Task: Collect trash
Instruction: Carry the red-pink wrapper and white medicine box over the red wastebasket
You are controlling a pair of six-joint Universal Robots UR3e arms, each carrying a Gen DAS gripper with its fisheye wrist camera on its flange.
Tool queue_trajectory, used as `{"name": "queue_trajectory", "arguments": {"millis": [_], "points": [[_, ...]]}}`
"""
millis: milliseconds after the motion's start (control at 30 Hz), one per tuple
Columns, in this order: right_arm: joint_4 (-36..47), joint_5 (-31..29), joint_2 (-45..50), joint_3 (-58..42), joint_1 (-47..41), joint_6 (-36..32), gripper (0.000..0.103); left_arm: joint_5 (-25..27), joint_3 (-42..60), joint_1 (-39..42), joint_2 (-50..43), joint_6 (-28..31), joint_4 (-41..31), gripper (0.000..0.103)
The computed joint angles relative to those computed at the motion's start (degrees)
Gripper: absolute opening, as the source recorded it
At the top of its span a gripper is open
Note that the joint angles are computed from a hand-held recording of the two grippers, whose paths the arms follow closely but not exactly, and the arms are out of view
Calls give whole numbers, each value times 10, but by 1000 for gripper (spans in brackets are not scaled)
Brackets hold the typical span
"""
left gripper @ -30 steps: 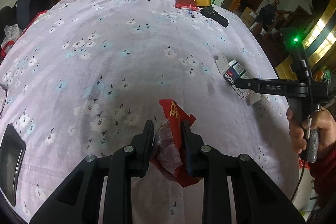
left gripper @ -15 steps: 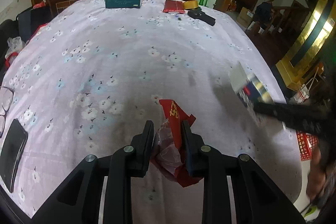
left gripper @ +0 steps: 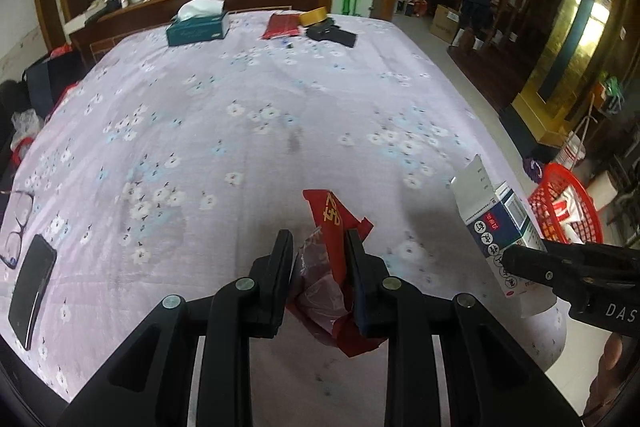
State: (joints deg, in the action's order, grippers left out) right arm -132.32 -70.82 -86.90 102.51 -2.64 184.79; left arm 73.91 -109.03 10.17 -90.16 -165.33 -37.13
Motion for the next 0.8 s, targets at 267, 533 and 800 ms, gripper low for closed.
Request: {"name": "queue_trajectory", "arguments": {"millis": [267, 533, 800], "points": [[22, 30, -111, 78, -70, -27, 44, 37, 13, -69, 18, -30, -1, 25], [57, 62, -184, 109, -127, -62, 44, 60, 36, -119, 14, -45, -3, 25], [96, 93, -244, 130, -181, -91, 44, 74, 57, -155, 11, -49, -8, 25]]}}
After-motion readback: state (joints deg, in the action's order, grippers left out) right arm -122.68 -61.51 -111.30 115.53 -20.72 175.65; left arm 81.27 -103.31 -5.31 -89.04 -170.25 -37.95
